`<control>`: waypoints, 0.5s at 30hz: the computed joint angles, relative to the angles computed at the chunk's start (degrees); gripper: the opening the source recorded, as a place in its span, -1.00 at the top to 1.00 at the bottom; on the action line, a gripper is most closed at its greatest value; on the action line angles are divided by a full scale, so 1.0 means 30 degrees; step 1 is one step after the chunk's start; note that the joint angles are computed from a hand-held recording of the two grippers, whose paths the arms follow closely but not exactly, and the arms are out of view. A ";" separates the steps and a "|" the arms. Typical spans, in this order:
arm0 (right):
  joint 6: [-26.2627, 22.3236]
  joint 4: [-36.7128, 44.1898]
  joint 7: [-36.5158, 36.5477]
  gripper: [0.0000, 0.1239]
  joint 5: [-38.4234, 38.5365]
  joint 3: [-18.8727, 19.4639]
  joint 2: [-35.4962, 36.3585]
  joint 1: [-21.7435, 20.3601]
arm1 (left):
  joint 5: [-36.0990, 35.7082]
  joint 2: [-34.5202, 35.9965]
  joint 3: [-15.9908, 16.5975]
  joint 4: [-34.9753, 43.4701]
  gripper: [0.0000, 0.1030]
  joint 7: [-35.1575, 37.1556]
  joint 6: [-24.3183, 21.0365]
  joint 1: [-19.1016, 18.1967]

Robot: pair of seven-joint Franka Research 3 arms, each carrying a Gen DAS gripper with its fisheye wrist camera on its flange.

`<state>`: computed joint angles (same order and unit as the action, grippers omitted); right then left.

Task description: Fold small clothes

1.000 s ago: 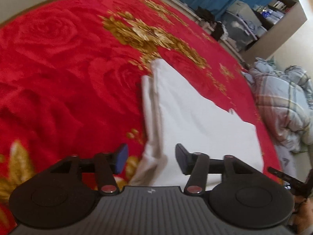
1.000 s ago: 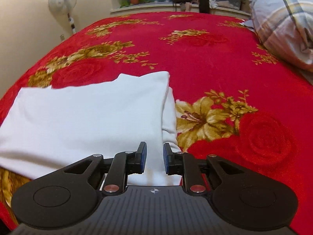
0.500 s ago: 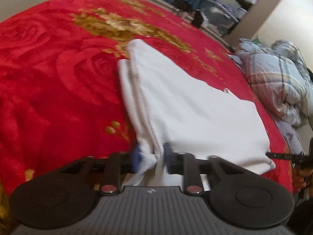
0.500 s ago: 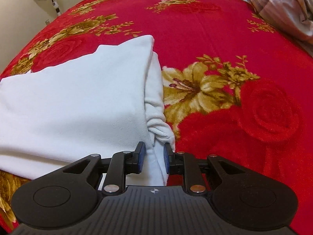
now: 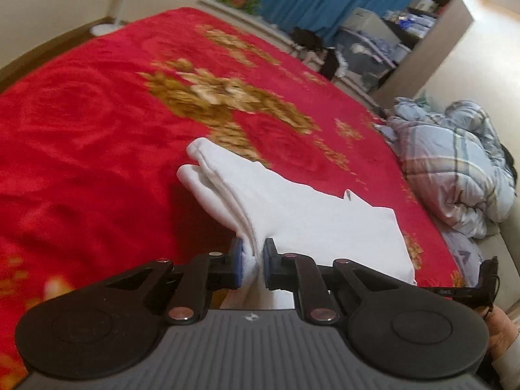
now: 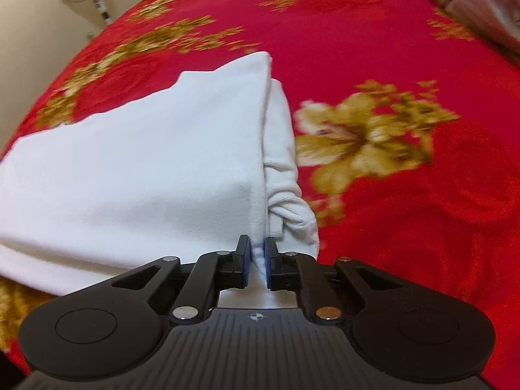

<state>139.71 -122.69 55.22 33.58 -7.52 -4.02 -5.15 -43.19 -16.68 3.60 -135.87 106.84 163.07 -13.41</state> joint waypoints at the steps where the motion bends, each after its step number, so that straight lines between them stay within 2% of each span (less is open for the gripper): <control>1: -0.0782 0.0120 -0.0452 0.87 0.0373 -0.0037 -0.0125 0.0054 | 0.1026 -0.0420 -0.0227 -0.0275 0.73 -0.0911 -0.0432 0.0711; 3: -0.1612 0.0065 -0.1057 0.88 0.0247 0.0047 -0.0517 0.0190 | 0.3645 -0.0745 -0.0735 -0.0517 0.73 -0.2764 -0.1416 0.2039; 5: -0.2127 -0.0004 -0.1157 0.87 -0.0161 0.0130 -0.0780 0.0286 | 0.5808 -0.0137 -0.1105 -0.0084 0.72 -0.4464 -0.2917 0.2841; 7: -0.1415 -0.0272 -0.0456 0.87 -0.1347 0.0325 -0.0959 0.0302 | 0.8376 0.0582 -0.2023 0.0402 0.72 -0.6696 -0.3766 0.3585; 9: -0.0520 -0.0305 -0.0276 0.86 -0.1317 0.0228 -0.0970 0.0303 | 1.0806 0.1104 -0.2785 0.1077 0.72 -0.8492 -0.4081 0.3925; 11: 0.0820 -0.0420 -0.0497 0.86 -0.0495 0.0036 -0.1088 0.0308 | 1.0694 0.1196 -0.2740 0.1637 0.72 -0.8885 -0.3578 0.3374; 13: 0.1811 -0.0404 -0.0793 0.86 0.1143 -0.0269 -0.1211 0.0356 | 0.8691 0.1245 -0.2283 0.2265 0.73 -0.8176 -0.2916 0.2240; 15: 0.1908 -0.0057 -0.1387 0.86 0.2854 -0.0619 -0.1099 0.0371 | 0.6901 0.1725 -0.2277 0.3491 0.73 -0.7334 -0.2560 0.1127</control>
